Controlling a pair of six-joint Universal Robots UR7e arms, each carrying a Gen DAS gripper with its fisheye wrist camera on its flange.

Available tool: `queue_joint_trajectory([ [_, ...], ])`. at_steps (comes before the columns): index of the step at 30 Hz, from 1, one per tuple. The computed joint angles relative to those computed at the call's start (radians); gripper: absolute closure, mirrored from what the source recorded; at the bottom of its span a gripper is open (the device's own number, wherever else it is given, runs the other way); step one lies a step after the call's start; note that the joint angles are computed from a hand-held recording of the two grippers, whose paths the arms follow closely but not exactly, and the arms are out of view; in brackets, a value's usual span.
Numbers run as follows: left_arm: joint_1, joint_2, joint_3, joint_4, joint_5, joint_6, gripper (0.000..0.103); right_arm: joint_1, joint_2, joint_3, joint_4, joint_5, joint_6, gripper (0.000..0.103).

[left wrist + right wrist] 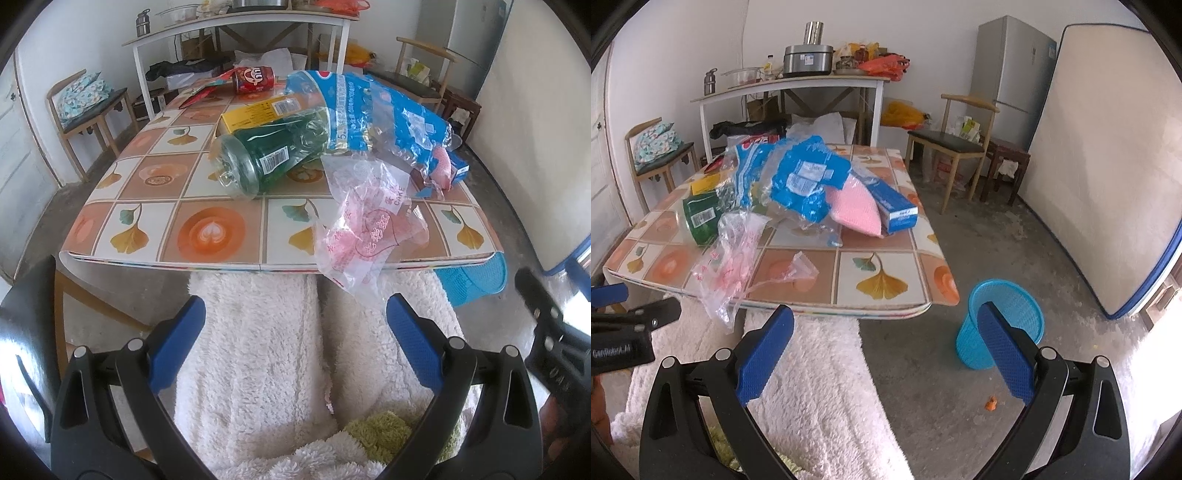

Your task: Collect trash

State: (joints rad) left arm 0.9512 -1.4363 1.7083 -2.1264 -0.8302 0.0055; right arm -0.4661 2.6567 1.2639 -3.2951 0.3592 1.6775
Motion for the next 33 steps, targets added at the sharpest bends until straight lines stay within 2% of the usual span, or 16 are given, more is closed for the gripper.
queue_joint_trajectory([
  [6,0.01,-0.003,-0.003,-0.042,-0.045,0.053,0.008,-0.011,0.023,-0.039,-0.012,-0.034,0.023,0.006],
  [11,0.041,0.004,-0.024,-0.085,-0.109,0.085,0.008,-0.022,0.025,-0.048,0.017,-0.036,0.009,0.006],
  [14,0.067,0.004,-0.03,-0.139,-0.174,0.132,0.008,-0.028,0.029,-0.057,0.031,-0.032,-0.003,0.006],
  [16,0.089,0.001,-0.029,-0.182,-0.247,0.177,0.008,-0.03,0.032,-0.066,0.031,-0.033,-0.001,0.006],
  [22,0.134,0.032,-0.075,-0.132,-0.414,0.253,0.008,-0.049,0.03,-0.066,0.035,-0.011,0.019,0.006],
  [25,0.139,0.055,-0.086,-0.129,-0.448,0.288,0.008,-0.065,0.023,-0.053,0.057,0.015,0.002,0.006],
  [26,0.137,0.059,-0.083,-0.138,-0.449,0.304,0.008,-0.072,0.021,-0.048,0.067,0.024,-0.007,0.006],
  [29,0.116,0.1,-0.074,-0.193,-0.371,0.386,0.008,-0.089,0.015,-0.039,0.101,0.041,-0.038,0.006],
  [33,0.108,0.157,-0.081,-0.243,-0.319,0.475,0.008,-0.115,0.008,-0.031,0.154,0.053,-0.086,0.006],
])
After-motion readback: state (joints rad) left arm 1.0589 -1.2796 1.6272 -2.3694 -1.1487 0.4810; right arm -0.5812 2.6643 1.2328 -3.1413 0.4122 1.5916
